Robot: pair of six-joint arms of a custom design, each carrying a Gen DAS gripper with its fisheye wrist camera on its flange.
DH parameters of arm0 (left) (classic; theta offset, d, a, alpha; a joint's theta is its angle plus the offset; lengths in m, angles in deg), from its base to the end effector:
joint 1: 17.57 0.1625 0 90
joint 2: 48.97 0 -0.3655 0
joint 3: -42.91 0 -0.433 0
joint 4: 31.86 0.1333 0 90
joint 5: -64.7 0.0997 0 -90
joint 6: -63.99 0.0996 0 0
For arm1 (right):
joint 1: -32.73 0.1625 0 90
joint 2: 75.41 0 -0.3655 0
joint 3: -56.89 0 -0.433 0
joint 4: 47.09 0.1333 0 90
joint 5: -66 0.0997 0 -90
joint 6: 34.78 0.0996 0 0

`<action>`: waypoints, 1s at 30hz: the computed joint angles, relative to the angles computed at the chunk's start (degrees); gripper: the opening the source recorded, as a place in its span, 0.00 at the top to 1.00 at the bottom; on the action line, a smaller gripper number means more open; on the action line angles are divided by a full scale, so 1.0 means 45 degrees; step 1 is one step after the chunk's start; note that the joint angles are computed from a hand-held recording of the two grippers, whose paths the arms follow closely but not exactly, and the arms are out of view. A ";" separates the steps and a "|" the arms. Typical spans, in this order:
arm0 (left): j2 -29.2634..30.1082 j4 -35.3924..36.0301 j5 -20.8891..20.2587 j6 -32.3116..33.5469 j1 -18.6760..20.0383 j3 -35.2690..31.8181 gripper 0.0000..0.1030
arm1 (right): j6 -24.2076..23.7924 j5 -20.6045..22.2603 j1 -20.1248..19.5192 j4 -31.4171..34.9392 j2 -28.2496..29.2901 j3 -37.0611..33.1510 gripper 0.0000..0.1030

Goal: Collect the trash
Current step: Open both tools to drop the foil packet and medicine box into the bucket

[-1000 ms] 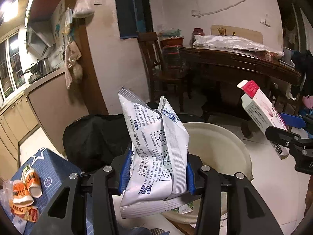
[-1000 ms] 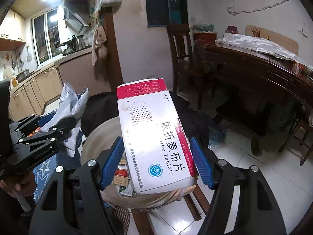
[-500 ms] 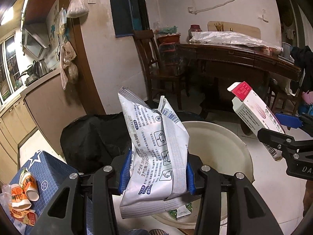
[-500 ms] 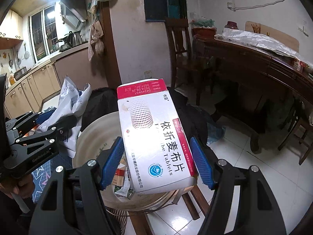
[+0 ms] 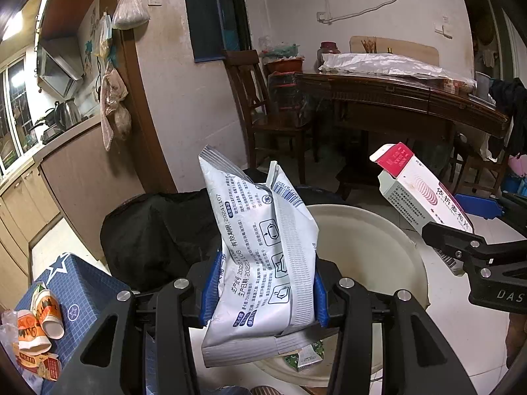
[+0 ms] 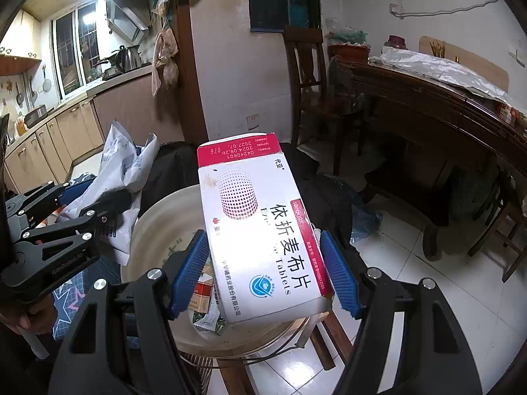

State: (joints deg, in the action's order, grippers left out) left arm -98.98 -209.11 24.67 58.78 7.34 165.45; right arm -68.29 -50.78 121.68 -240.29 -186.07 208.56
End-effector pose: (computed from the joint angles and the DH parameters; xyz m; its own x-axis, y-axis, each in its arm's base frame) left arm -0.3449 -0.3912 -0.0071 -0.5252 0.4623 -0.7144 0.8330 0.4512 -0.3203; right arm 0.0825 -0.3245 0.2671 -0.7429 0.0883 0.6636 -0.4816 0.6179 -0.6214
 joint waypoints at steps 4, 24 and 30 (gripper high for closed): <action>-0.0001 -0.0011 -0.0003 -0.0014 0.0004 0.0006 0.54 | -0.0007 -0.0049 0.0019 0.0003 0.0120 -0.0076 0.35; 0.0550 -0.0449 0.0292 0.0601 0.0083 -0.0355 0.39 | -0.0324 -0.0391 0.0030 -0.0037 0.1203 -0.0587 0.29; 0.0531 -0.0336 0.0298 0.0548 0.0109 -0.0429 0.39 | -0.0270 -0.0271 -0.0108 0.0117 0.1030 -0.0599 0.29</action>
